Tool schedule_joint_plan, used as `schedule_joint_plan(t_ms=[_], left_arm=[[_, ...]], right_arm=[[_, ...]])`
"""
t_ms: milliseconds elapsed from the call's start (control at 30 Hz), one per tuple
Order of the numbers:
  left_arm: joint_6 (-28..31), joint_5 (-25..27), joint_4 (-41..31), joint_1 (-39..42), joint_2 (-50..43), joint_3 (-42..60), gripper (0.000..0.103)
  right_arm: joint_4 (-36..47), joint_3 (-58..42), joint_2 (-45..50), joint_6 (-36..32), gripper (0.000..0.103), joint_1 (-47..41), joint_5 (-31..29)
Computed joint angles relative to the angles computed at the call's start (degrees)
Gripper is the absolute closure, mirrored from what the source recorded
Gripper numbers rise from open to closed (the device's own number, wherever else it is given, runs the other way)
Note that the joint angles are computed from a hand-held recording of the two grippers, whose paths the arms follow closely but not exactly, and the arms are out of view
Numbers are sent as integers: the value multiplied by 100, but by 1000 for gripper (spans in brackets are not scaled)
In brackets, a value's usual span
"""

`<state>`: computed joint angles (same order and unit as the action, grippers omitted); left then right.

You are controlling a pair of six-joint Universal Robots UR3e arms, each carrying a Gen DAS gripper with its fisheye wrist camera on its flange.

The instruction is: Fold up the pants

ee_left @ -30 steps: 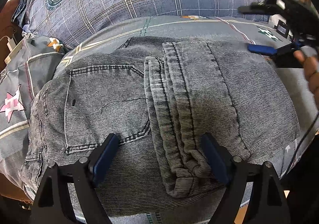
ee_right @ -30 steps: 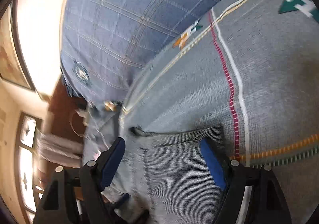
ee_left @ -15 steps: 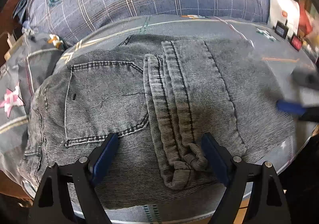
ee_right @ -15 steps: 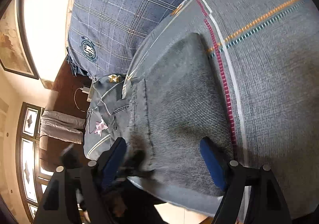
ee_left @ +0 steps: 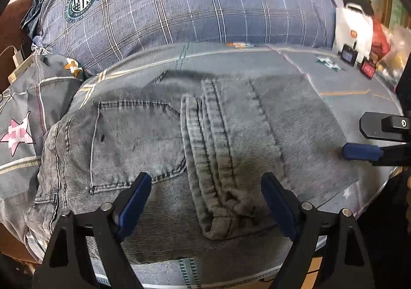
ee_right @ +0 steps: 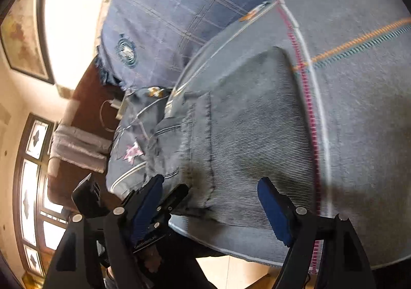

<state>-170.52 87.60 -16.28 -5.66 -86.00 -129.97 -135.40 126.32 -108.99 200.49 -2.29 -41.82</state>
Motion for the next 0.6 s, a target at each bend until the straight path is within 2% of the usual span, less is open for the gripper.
schedule_joint_plan(t_ms=[67,133,200,267,333,433,533,600], left_arm=[[72,-12,-102,44,-344,58,14],[102,-519,-12,405,78,-252,14],[196,-1112,-14,834,620,-508,14],[353,-1798,-49,1480,1219,-824,14],[431,-2569,-288,2456,1825,-1071,14],[287,-3283,-655,3762,2505,-1346,14],[65,-3580,-783,4637,2517,-1467,14],[5,-3667,-902,4902,2463,-1506,14]], right_arm=[[262,43,132,-101,23,78,-228],[226,151,174,-48,24,-9,-151],[633,-501,320,-87,24,210,-547],[687,-1169,642,-67,24,423,-768],[711,-1723,951,1,24,561,-873],[601,-2467,1401,6,24,1156,-1441],[772,-3170,1921,-281,24,2101,-2013],[870,-3692,2370,-448,26,2804,-2680]])
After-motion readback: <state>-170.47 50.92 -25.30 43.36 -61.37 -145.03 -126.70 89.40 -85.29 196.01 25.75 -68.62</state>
